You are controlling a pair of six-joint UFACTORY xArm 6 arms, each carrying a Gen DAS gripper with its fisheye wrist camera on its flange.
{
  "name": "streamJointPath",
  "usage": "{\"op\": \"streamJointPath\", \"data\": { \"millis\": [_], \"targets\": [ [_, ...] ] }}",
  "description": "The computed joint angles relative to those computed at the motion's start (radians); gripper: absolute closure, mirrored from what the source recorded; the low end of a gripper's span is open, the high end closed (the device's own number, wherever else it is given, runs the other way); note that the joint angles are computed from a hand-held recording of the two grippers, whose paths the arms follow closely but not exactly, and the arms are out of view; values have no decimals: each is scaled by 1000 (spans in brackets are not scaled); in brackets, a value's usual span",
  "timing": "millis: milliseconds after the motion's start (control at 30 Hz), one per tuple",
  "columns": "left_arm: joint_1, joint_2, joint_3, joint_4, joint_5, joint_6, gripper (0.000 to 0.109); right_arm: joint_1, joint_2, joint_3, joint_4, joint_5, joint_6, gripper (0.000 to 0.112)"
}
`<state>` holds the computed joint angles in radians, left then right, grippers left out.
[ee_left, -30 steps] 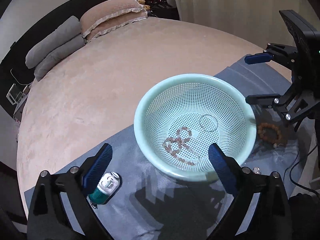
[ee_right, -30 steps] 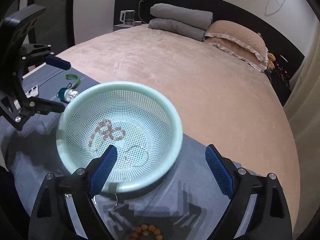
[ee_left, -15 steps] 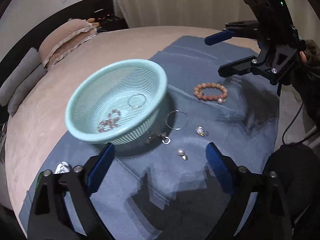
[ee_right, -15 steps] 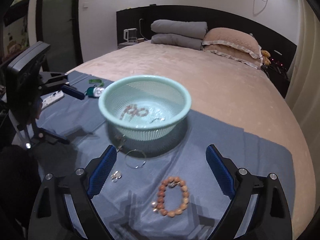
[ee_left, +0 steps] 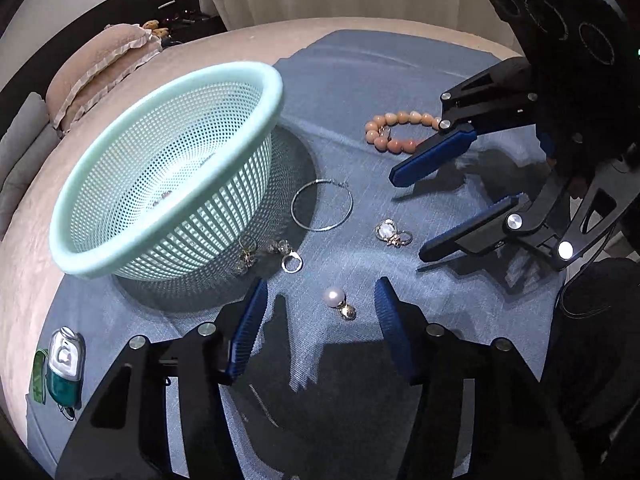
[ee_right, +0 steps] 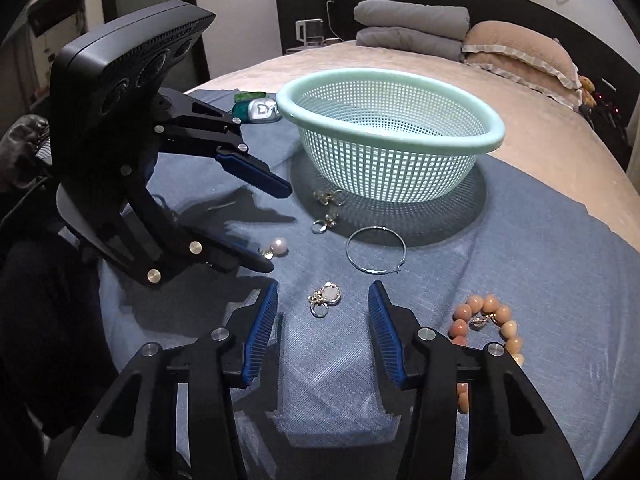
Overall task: Organize jewelry
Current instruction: 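Grasp the pearl earring with the left tool while the right tool grasps the silver charm earring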
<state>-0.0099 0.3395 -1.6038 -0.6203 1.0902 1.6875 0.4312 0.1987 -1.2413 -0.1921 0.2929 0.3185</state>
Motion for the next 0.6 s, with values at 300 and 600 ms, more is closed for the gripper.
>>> {"op": "streamJointPath", "data": {
  "millis": [300, 600],
  "targets": [
    [-7, -9, 53, -38, -34, -44, 87, 2, 48, -35, -111, 40, 170, 94],
    [-13, -61, 117, -33, -80, -64, 97, 7, 9, 17, -162, 3, 331, 106]
  ]
}}
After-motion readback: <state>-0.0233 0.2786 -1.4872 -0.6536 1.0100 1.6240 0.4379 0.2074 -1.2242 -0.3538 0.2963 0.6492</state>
